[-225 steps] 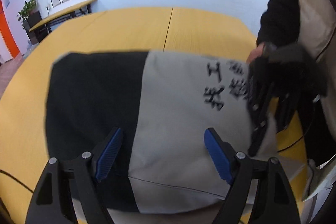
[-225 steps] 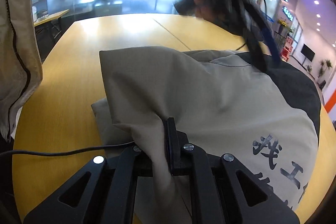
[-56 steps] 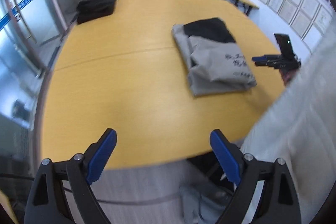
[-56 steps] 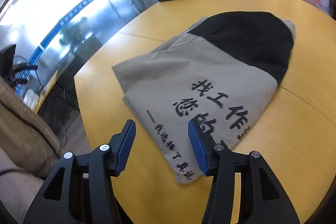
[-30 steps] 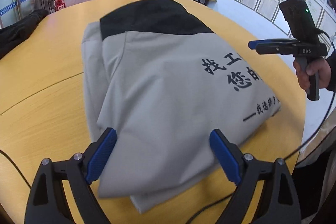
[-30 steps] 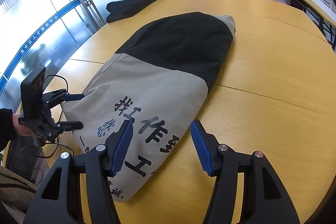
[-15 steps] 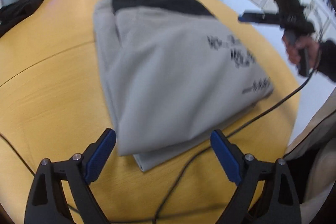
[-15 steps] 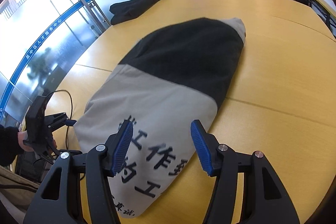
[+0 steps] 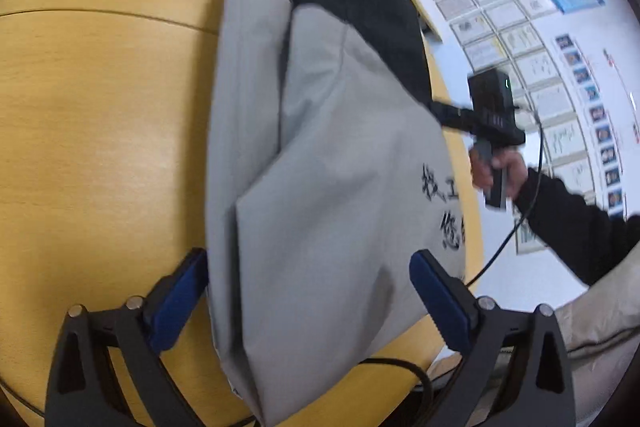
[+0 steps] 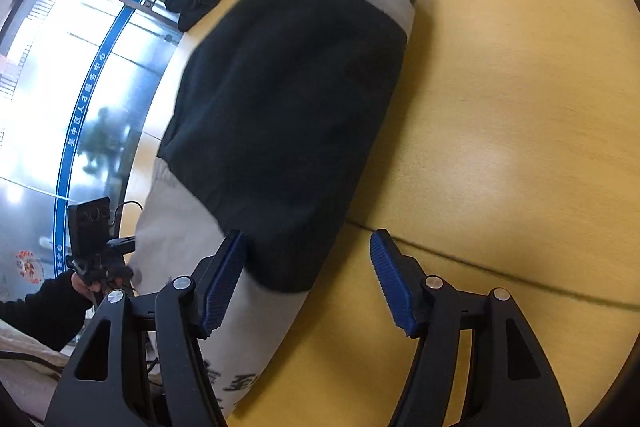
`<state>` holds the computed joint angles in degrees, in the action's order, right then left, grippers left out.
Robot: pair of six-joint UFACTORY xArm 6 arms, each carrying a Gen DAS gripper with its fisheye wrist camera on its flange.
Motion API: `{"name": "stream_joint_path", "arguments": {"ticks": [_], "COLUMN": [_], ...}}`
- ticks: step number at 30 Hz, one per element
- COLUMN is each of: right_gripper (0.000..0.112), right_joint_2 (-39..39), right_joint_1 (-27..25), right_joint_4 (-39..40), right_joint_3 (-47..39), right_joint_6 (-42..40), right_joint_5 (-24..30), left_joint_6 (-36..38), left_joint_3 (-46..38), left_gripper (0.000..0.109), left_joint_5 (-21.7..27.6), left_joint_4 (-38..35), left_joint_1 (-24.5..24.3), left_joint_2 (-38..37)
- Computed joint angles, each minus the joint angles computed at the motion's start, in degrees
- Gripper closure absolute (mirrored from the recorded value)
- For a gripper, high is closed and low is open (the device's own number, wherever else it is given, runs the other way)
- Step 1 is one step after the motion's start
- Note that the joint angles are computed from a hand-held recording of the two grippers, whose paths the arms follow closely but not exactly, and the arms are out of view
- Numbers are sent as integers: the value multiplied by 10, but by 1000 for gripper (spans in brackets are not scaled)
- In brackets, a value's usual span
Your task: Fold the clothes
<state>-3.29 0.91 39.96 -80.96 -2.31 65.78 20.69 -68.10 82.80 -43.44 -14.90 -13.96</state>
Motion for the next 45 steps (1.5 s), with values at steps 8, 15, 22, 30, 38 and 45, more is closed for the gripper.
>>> {"name": "stream_joint_path", "arguments": {"ticks": [8, 15, 22, 30, 38, 45], "right_gripper": [35, 40, 69, 90, 95, 95], "right_joint_2": [36, 34, 9, -33, -59, 29], "right_joint_1": [18, 40, 58, 101, 150, 203], "right_joint_4": [33, 4, -66, -189, -312, -348], "right_joint_3": [-14, -14, 11, 24, -9, -178], "right_joint_6": [-37, -16, 26, 93, 161, 214], "right_joint_5": [-67, -89, -108, -156, -159, -161], "left_joint_6": [-71, -111, -183, -274, -281, -311], "left_joint_3": [-10, 4, 10, -5, -69, -234], "left_gripper": [6, 6, 9, 81, 88, 88], "left_joint_5": [73, 87, 29, -29, -55, -31], "left_joint_4": [-96, -148, -154, -121, -140, -103], "left_joint_1": [23, 11, -23, -80, -101, -34], "left_joint_2": [37, 50, 48, 59, 63, 108]}}
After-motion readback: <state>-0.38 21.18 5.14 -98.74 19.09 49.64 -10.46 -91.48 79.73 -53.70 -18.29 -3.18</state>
